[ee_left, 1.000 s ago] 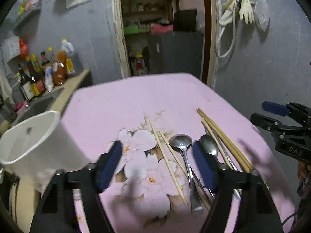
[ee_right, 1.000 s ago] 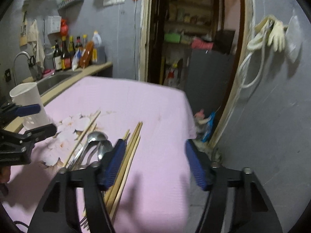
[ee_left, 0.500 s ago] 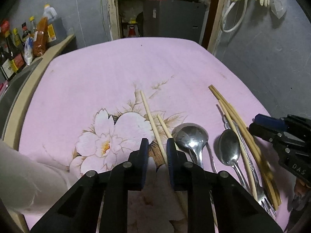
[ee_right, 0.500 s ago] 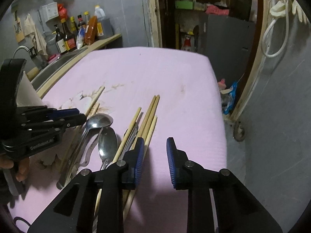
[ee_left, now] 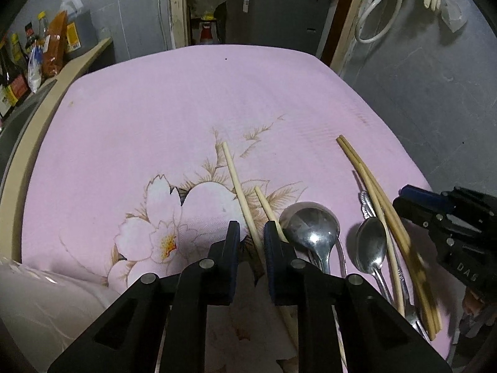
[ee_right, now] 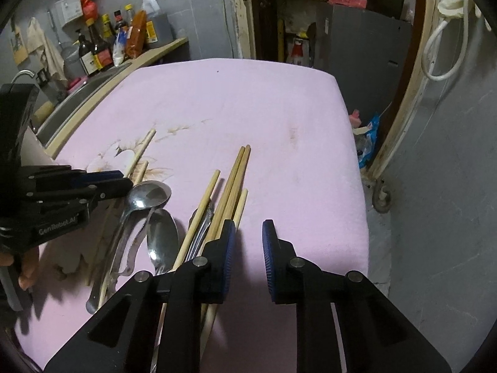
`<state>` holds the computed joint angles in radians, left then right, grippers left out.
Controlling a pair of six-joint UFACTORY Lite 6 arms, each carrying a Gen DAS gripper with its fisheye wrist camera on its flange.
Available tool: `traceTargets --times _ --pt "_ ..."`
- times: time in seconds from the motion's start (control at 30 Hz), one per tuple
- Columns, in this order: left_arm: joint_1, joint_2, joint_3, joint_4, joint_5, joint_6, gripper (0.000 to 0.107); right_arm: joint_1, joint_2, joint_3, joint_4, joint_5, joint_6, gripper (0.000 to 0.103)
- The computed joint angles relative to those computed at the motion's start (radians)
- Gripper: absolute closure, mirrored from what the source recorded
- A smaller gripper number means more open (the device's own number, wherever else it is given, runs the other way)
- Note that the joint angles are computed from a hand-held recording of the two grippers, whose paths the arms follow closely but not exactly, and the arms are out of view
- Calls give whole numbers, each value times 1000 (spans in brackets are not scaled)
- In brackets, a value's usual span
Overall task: Organize utensils
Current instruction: 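Lower the left and right tools onto the utensils and grasp one chopstick each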
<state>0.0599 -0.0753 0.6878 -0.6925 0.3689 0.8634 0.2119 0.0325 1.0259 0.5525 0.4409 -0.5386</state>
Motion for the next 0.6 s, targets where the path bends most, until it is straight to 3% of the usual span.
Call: traceTargets --times 0.17,0.37,0.5,0.6 --pt "28 -9 -6 -29 31 41 100 21 -10 -9 1 22 7 88" --pt "30 -11 -7 -4 63 6 100 91 42 48 -215 2 210 90" --pt "12 15 41 94 100 -92 100 106 140 176 -299 77 309 89" --pt "17 0 33 94 109 -91 102 85 151 193 -246 117 272 91"
